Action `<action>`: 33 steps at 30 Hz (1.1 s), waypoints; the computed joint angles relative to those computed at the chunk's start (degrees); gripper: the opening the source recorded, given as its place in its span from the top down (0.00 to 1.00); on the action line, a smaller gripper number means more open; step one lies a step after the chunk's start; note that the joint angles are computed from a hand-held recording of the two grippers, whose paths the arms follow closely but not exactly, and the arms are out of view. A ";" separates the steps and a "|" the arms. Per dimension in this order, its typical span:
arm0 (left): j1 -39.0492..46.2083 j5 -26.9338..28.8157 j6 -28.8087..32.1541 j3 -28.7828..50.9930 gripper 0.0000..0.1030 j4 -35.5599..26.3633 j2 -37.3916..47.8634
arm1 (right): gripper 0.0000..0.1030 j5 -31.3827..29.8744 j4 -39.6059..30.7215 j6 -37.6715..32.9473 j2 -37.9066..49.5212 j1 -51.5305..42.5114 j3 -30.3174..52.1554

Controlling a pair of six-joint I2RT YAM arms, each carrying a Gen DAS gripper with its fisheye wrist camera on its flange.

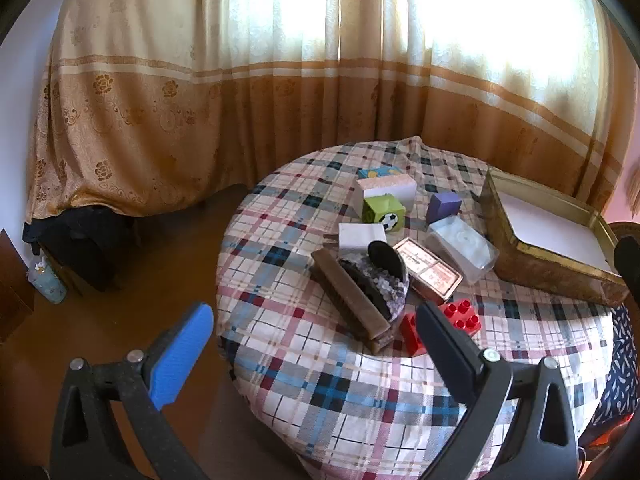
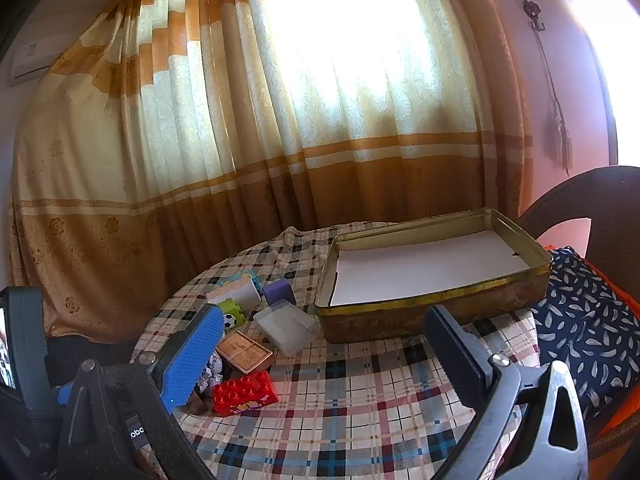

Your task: Organize rigid objects

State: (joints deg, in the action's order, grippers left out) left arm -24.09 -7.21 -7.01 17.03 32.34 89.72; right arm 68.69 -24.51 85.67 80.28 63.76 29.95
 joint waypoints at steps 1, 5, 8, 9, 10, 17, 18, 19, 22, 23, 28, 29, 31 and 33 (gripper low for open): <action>0.05 0.06 0.05 -0.01 0.00 0.28 0.30 | 0.01 -0.11 0.18 -0.07 -0.04 -0.06 -0.14; 0.14 0.03 0.21 -0.03 0.00 0.90 1.03 | 0.01 -0.55 0.92 -0.52 0.36 -0.39 -0.25; 0.44 0.32 0.52 0.25 0.00 1.65 2.42 | 0.01 -1.04 2.76 -1.83 0.65 -0.78 -0.79; 0.38 0.19 0.50 0.38 0.00 1.80 2.82 | 0.01 -1.26 3.77 -2.65 0.71 -1.00 -1.04; 0.25 0.05 0.48 0.37 0.00 1.94 3.08 | 0.01 -1.64 4.92 -3.57 0.83 -1.29 -1.29; 0.42 0.28 0.54 0.95 0.00 1.96 4.26 | 0.01 -3.11 10.13 -7.67 1.32 -2.58 -2.38; 0.47 0.41 0.53 1.19 0.00 1.63 4.30 | 0.01 -3.18 10.31 -7.84 1.32 -2.69 -2.42; 0.42 0.39 0.57 1.26 0.00 1.63 4.47 | 0.01 -3.21 10.07 -7.62 1.23 -2.62 -2.39; 0.22 -0.04 0.79 1.44 0.00 1.83 4.89 | 0.01 -3.67 11.03 -8.29 1.11 -3.07 -2.71; 0.20 -0.11 0.85 1.42 0.00 1.93 4.96 | 0.01 -3.74 11.09 -8.36 1.05 -3.11 -2.72; -0.12 -0.39 0.54 1.82 0.00 1.34 5.10 | 0.01 -4.01 12.13 -9.48 0.74 -3.48 -3.19; -0.15 -0.43 0.51 1.95 0.00 1.20 5.13 | 0.01 -4.08 12.33 -9.71 0.75 -3.52 -3.24; -0.13 -0.42 0.54 1.93 0.00 1.27 5.10 | 0.01 -4.22 12.84 -10.33 0.59 -3.76 -3.41; -0.30 -0.70 0.49 2.03 0.00 1.39 5.25 | 0.01 -4.15 12.83 -10.28 0.68 -3.74 -3.35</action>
